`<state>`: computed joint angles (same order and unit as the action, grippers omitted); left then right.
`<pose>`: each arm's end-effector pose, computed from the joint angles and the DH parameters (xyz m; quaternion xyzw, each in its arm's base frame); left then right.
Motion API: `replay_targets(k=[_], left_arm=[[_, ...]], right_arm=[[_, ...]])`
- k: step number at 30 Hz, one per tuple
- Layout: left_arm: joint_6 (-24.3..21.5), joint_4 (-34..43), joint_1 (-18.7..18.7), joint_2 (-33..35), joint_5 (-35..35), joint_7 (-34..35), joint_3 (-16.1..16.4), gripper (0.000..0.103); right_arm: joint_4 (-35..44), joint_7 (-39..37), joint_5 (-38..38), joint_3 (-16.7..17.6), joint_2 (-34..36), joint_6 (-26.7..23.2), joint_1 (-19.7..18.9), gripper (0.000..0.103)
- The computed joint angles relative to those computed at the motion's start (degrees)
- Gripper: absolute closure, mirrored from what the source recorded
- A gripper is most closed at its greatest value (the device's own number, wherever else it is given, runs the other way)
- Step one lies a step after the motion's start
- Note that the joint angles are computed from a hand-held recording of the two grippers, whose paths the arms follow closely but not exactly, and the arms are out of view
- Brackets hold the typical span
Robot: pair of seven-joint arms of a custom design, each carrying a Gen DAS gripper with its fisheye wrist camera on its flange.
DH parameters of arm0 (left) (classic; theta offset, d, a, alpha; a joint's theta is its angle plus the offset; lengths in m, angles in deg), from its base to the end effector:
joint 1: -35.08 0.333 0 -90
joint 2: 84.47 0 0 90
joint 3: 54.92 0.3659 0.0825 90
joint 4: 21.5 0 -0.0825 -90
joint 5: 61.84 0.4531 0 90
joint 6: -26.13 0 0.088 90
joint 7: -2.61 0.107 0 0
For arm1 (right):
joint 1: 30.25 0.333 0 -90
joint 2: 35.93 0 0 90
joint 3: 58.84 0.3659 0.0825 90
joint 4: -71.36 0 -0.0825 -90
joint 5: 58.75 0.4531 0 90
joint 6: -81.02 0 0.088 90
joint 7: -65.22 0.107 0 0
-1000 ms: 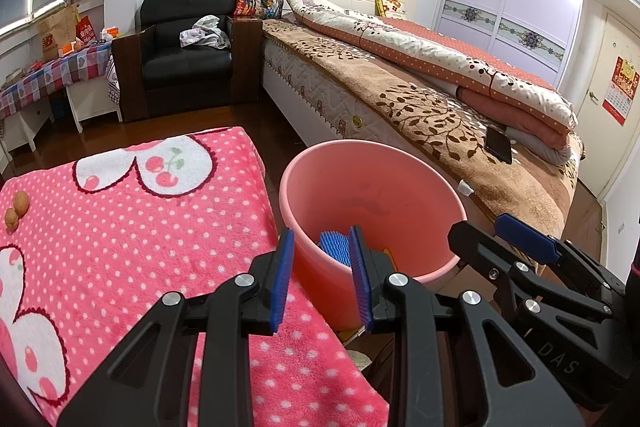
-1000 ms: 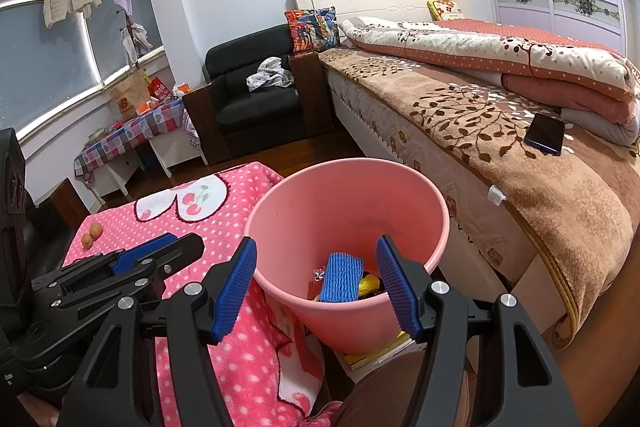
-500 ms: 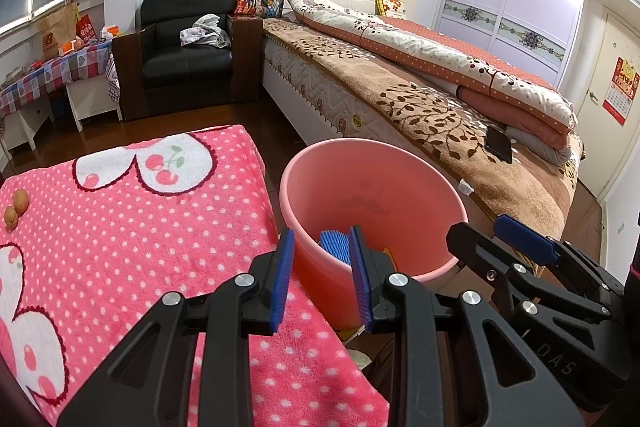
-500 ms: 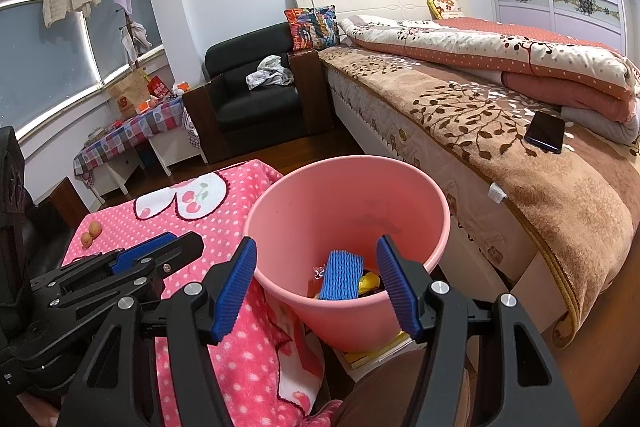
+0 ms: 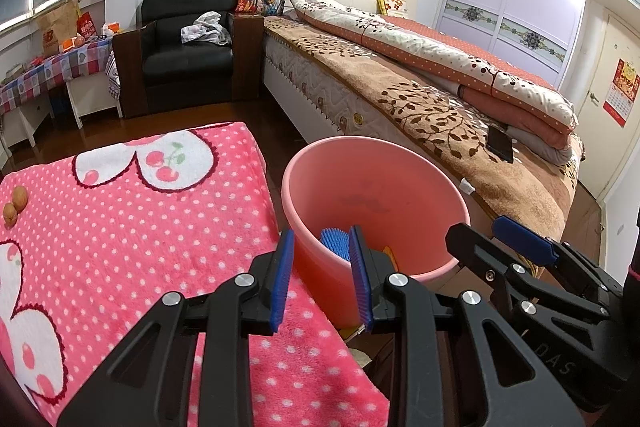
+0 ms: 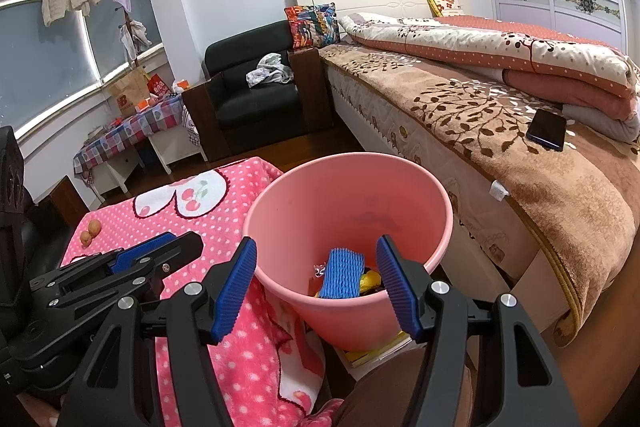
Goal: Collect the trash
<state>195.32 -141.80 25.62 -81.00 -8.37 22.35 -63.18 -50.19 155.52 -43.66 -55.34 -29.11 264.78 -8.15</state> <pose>0.6033 -0.2473 0.4761 -0.6613 0.6185 -0.3423 0.2511 0.6135 0.2651 0.4790 -0.6761 0.5725 -0.1965 0.4201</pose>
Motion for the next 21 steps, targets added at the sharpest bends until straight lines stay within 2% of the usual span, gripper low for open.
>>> replay_targets(k=[2, 3, 21], left_arm=[[0.02, 0.0, 0.02, 0.06, -0.05, 0.02, 0.03, 0.075], [0.12, -0.1, 0.07, 0.02, -0.45, 0.39, 0.0, 0.075], [0.51, -0.38, 0.19, 0.05, -1.91, 1.55, 0.16, 0.075]], right_arm=[[-0.02, -0.09, 0.09, 0.07, -0.11, -0.17, -0.06, 0.041], [-0.03, -1.19, 1.03, 1.39, -0.06, -0.13, -1.36, 0.041], [0.06, -0.17, 0.01, -0.21, -0.04, -0.29, 0.18, 0.041]])
